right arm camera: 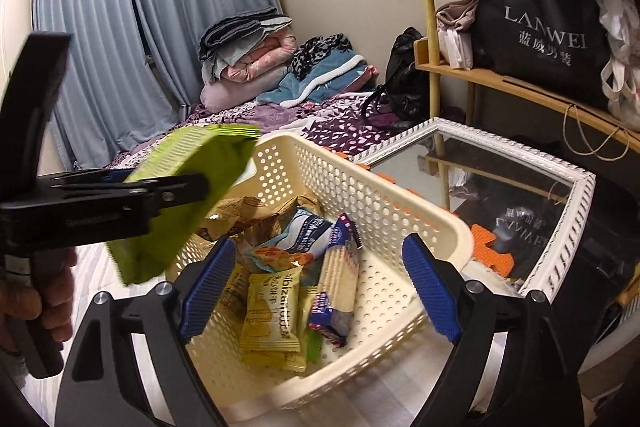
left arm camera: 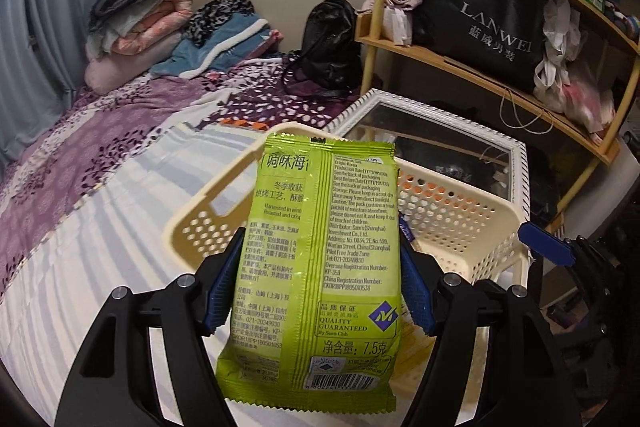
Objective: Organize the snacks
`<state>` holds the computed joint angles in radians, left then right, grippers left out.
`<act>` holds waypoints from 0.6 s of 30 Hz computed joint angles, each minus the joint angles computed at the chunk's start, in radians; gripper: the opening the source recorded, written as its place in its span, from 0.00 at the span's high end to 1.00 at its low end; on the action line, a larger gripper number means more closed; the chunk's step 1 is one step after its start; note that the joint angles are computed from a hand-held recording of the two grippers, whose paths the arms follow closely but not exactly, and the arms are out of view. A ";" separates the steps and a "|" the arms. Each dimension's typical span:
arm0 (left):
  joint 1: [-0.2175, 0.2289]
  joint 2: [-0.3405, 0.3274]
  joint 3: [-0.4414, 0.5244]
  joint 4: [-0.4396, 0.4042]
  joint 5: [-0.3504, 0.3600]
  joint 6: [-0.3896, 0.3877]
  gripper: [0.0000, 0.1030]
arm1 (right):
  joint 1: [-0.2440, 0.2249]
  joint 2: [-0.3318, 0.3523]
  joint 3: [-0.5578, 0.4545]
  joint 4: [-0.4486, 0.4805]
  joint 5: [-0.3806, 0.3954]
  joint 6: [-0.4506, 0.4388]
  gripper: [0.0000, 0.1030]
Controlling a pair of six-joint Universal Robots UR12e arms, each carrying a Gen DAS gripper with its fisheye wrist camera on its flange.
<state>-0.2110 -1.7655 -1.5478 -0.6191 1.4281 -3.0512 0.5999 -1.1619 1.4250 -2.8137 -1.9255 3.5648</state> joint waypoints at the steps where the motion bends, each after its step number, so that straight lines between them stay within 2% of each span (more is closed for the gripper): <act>1: -0.003 -0.006 0.004 0.000 -0.005 0.001 0.30 | 0.000 -0.001 0.002 0.000 -0.006 -0.001 0.16; 3: -0.008 -0.016 0.012 0.000 -0.004 0.005 0.18 | 0.000 -0.005 0.007 0.002 -0.014 0.003 0.15; 4: -0.012 -0.020 0.013 0.007 0.008 0.001 0.08 | -0.001 -0.008 0.011 0.002 -0.014 0.006 0.13; 5: -0.014 -0.020 0.012 0.013 0.011 -0.003 0.06 | -0.003 -0.010 0.014 0.004 -0.015 0.009 0.12; 9: -0.009 -0.015 0.008 -0.003 0.016 -0.011 0.06 | -0.007 -0.015 0.020 0.012 -0.005 0.017 0.08; 11: -0.009 -0.009 0.003 -0.005 0.043 -0.007 0.03 | -0.007 -0.014 0.016 0.017 -0.003 0.013 0.05; 18: -0.017 0.007 -0.009 -0.001 0.155 -0.016 0.03 | 0.002 -0.006 -0.011 0.097 -0.009 -0.015 0.05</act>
